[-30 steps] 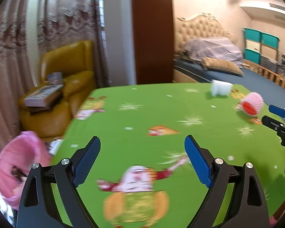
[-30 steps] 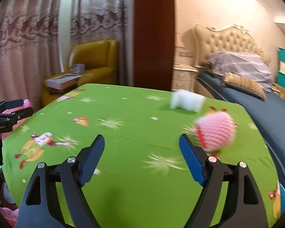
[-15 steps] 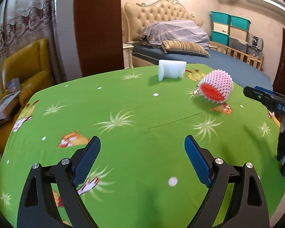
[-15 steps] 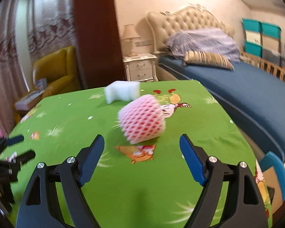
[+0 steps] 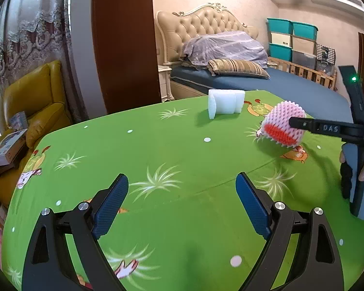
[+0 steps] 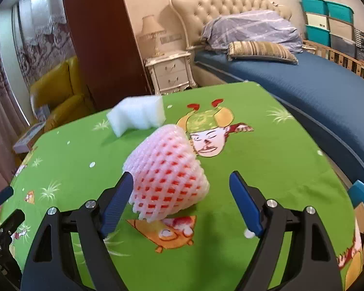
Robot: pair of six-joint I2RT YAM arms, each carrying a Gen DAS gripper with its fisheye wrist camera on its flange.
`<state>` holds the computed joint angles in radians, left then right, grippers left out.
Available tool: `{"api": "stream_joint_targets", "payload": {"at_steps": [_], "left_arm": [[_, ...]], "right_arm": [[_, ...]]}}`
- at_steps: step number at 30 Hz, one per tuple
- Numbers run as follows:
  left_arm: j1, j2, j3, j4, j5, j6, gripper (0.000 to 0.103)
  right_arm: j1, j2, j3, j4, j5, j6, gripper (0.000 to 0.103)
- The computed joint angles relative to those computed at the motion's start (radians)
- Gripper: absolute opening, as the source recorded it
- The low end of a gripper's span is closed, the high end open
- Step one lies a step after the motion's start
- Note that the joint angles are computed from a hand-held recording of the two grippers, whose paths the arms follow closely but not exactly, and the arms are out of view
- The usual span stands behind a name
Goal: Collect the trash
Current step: 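Grasp the pink foam fruit net with the right tool while the left tool grasps the white foam block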
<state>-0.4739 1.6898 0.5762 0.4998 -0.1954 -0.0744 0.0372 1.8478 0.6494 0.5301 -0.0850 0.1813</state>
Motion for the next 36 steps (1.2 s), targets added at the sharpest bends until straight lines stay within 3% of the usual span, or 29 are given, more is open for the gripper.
{"api": "stream_joint_targets", "payload": {"at_steps": [2,4,10,19,24,28,36], "left_arm": [[0.014,0.018,0.030,-0.015,0.026,0.006,0.084],[0.024,0.039,0.061,-0.028,0.037,0.012,0.084],[0.042,0.117,0.167,-0.080,0.078,-0.004,0.084],[0.033,0.285,0.416,-0.211,0.107,-0.018,0.084],[0.020,0.417,0.642,-0.317,0.127,-0.073,0.084],[-0.005,0.518,0.830,-0.391,0.115,-0.053,0.084],[-0.005,0.761,1.256,-0.636,0.113,0.006,0.084]], "right_arm": [[0.004,0.021,0.030,-0.022,-0.011,-0.006,0.078],[-0.002,0.035,0.052,-0.044,-0.035,-0.016,0.062],[0.002,0.018,0.025,-0.029,-0.073,-0.063,0.040],[-0.020,-0.065,-0.086,0.116,0.005,-0.067,0.037],[-0.082,-0.061,-0.130,0.204,-0.002,0.024,0.037],[-0.130,-0.051,-0.150,0.246,-0.045,0.080,0.037],[-0.113,-0.044,-0.148,0.249,-0.043,0.061,0.037]]}}
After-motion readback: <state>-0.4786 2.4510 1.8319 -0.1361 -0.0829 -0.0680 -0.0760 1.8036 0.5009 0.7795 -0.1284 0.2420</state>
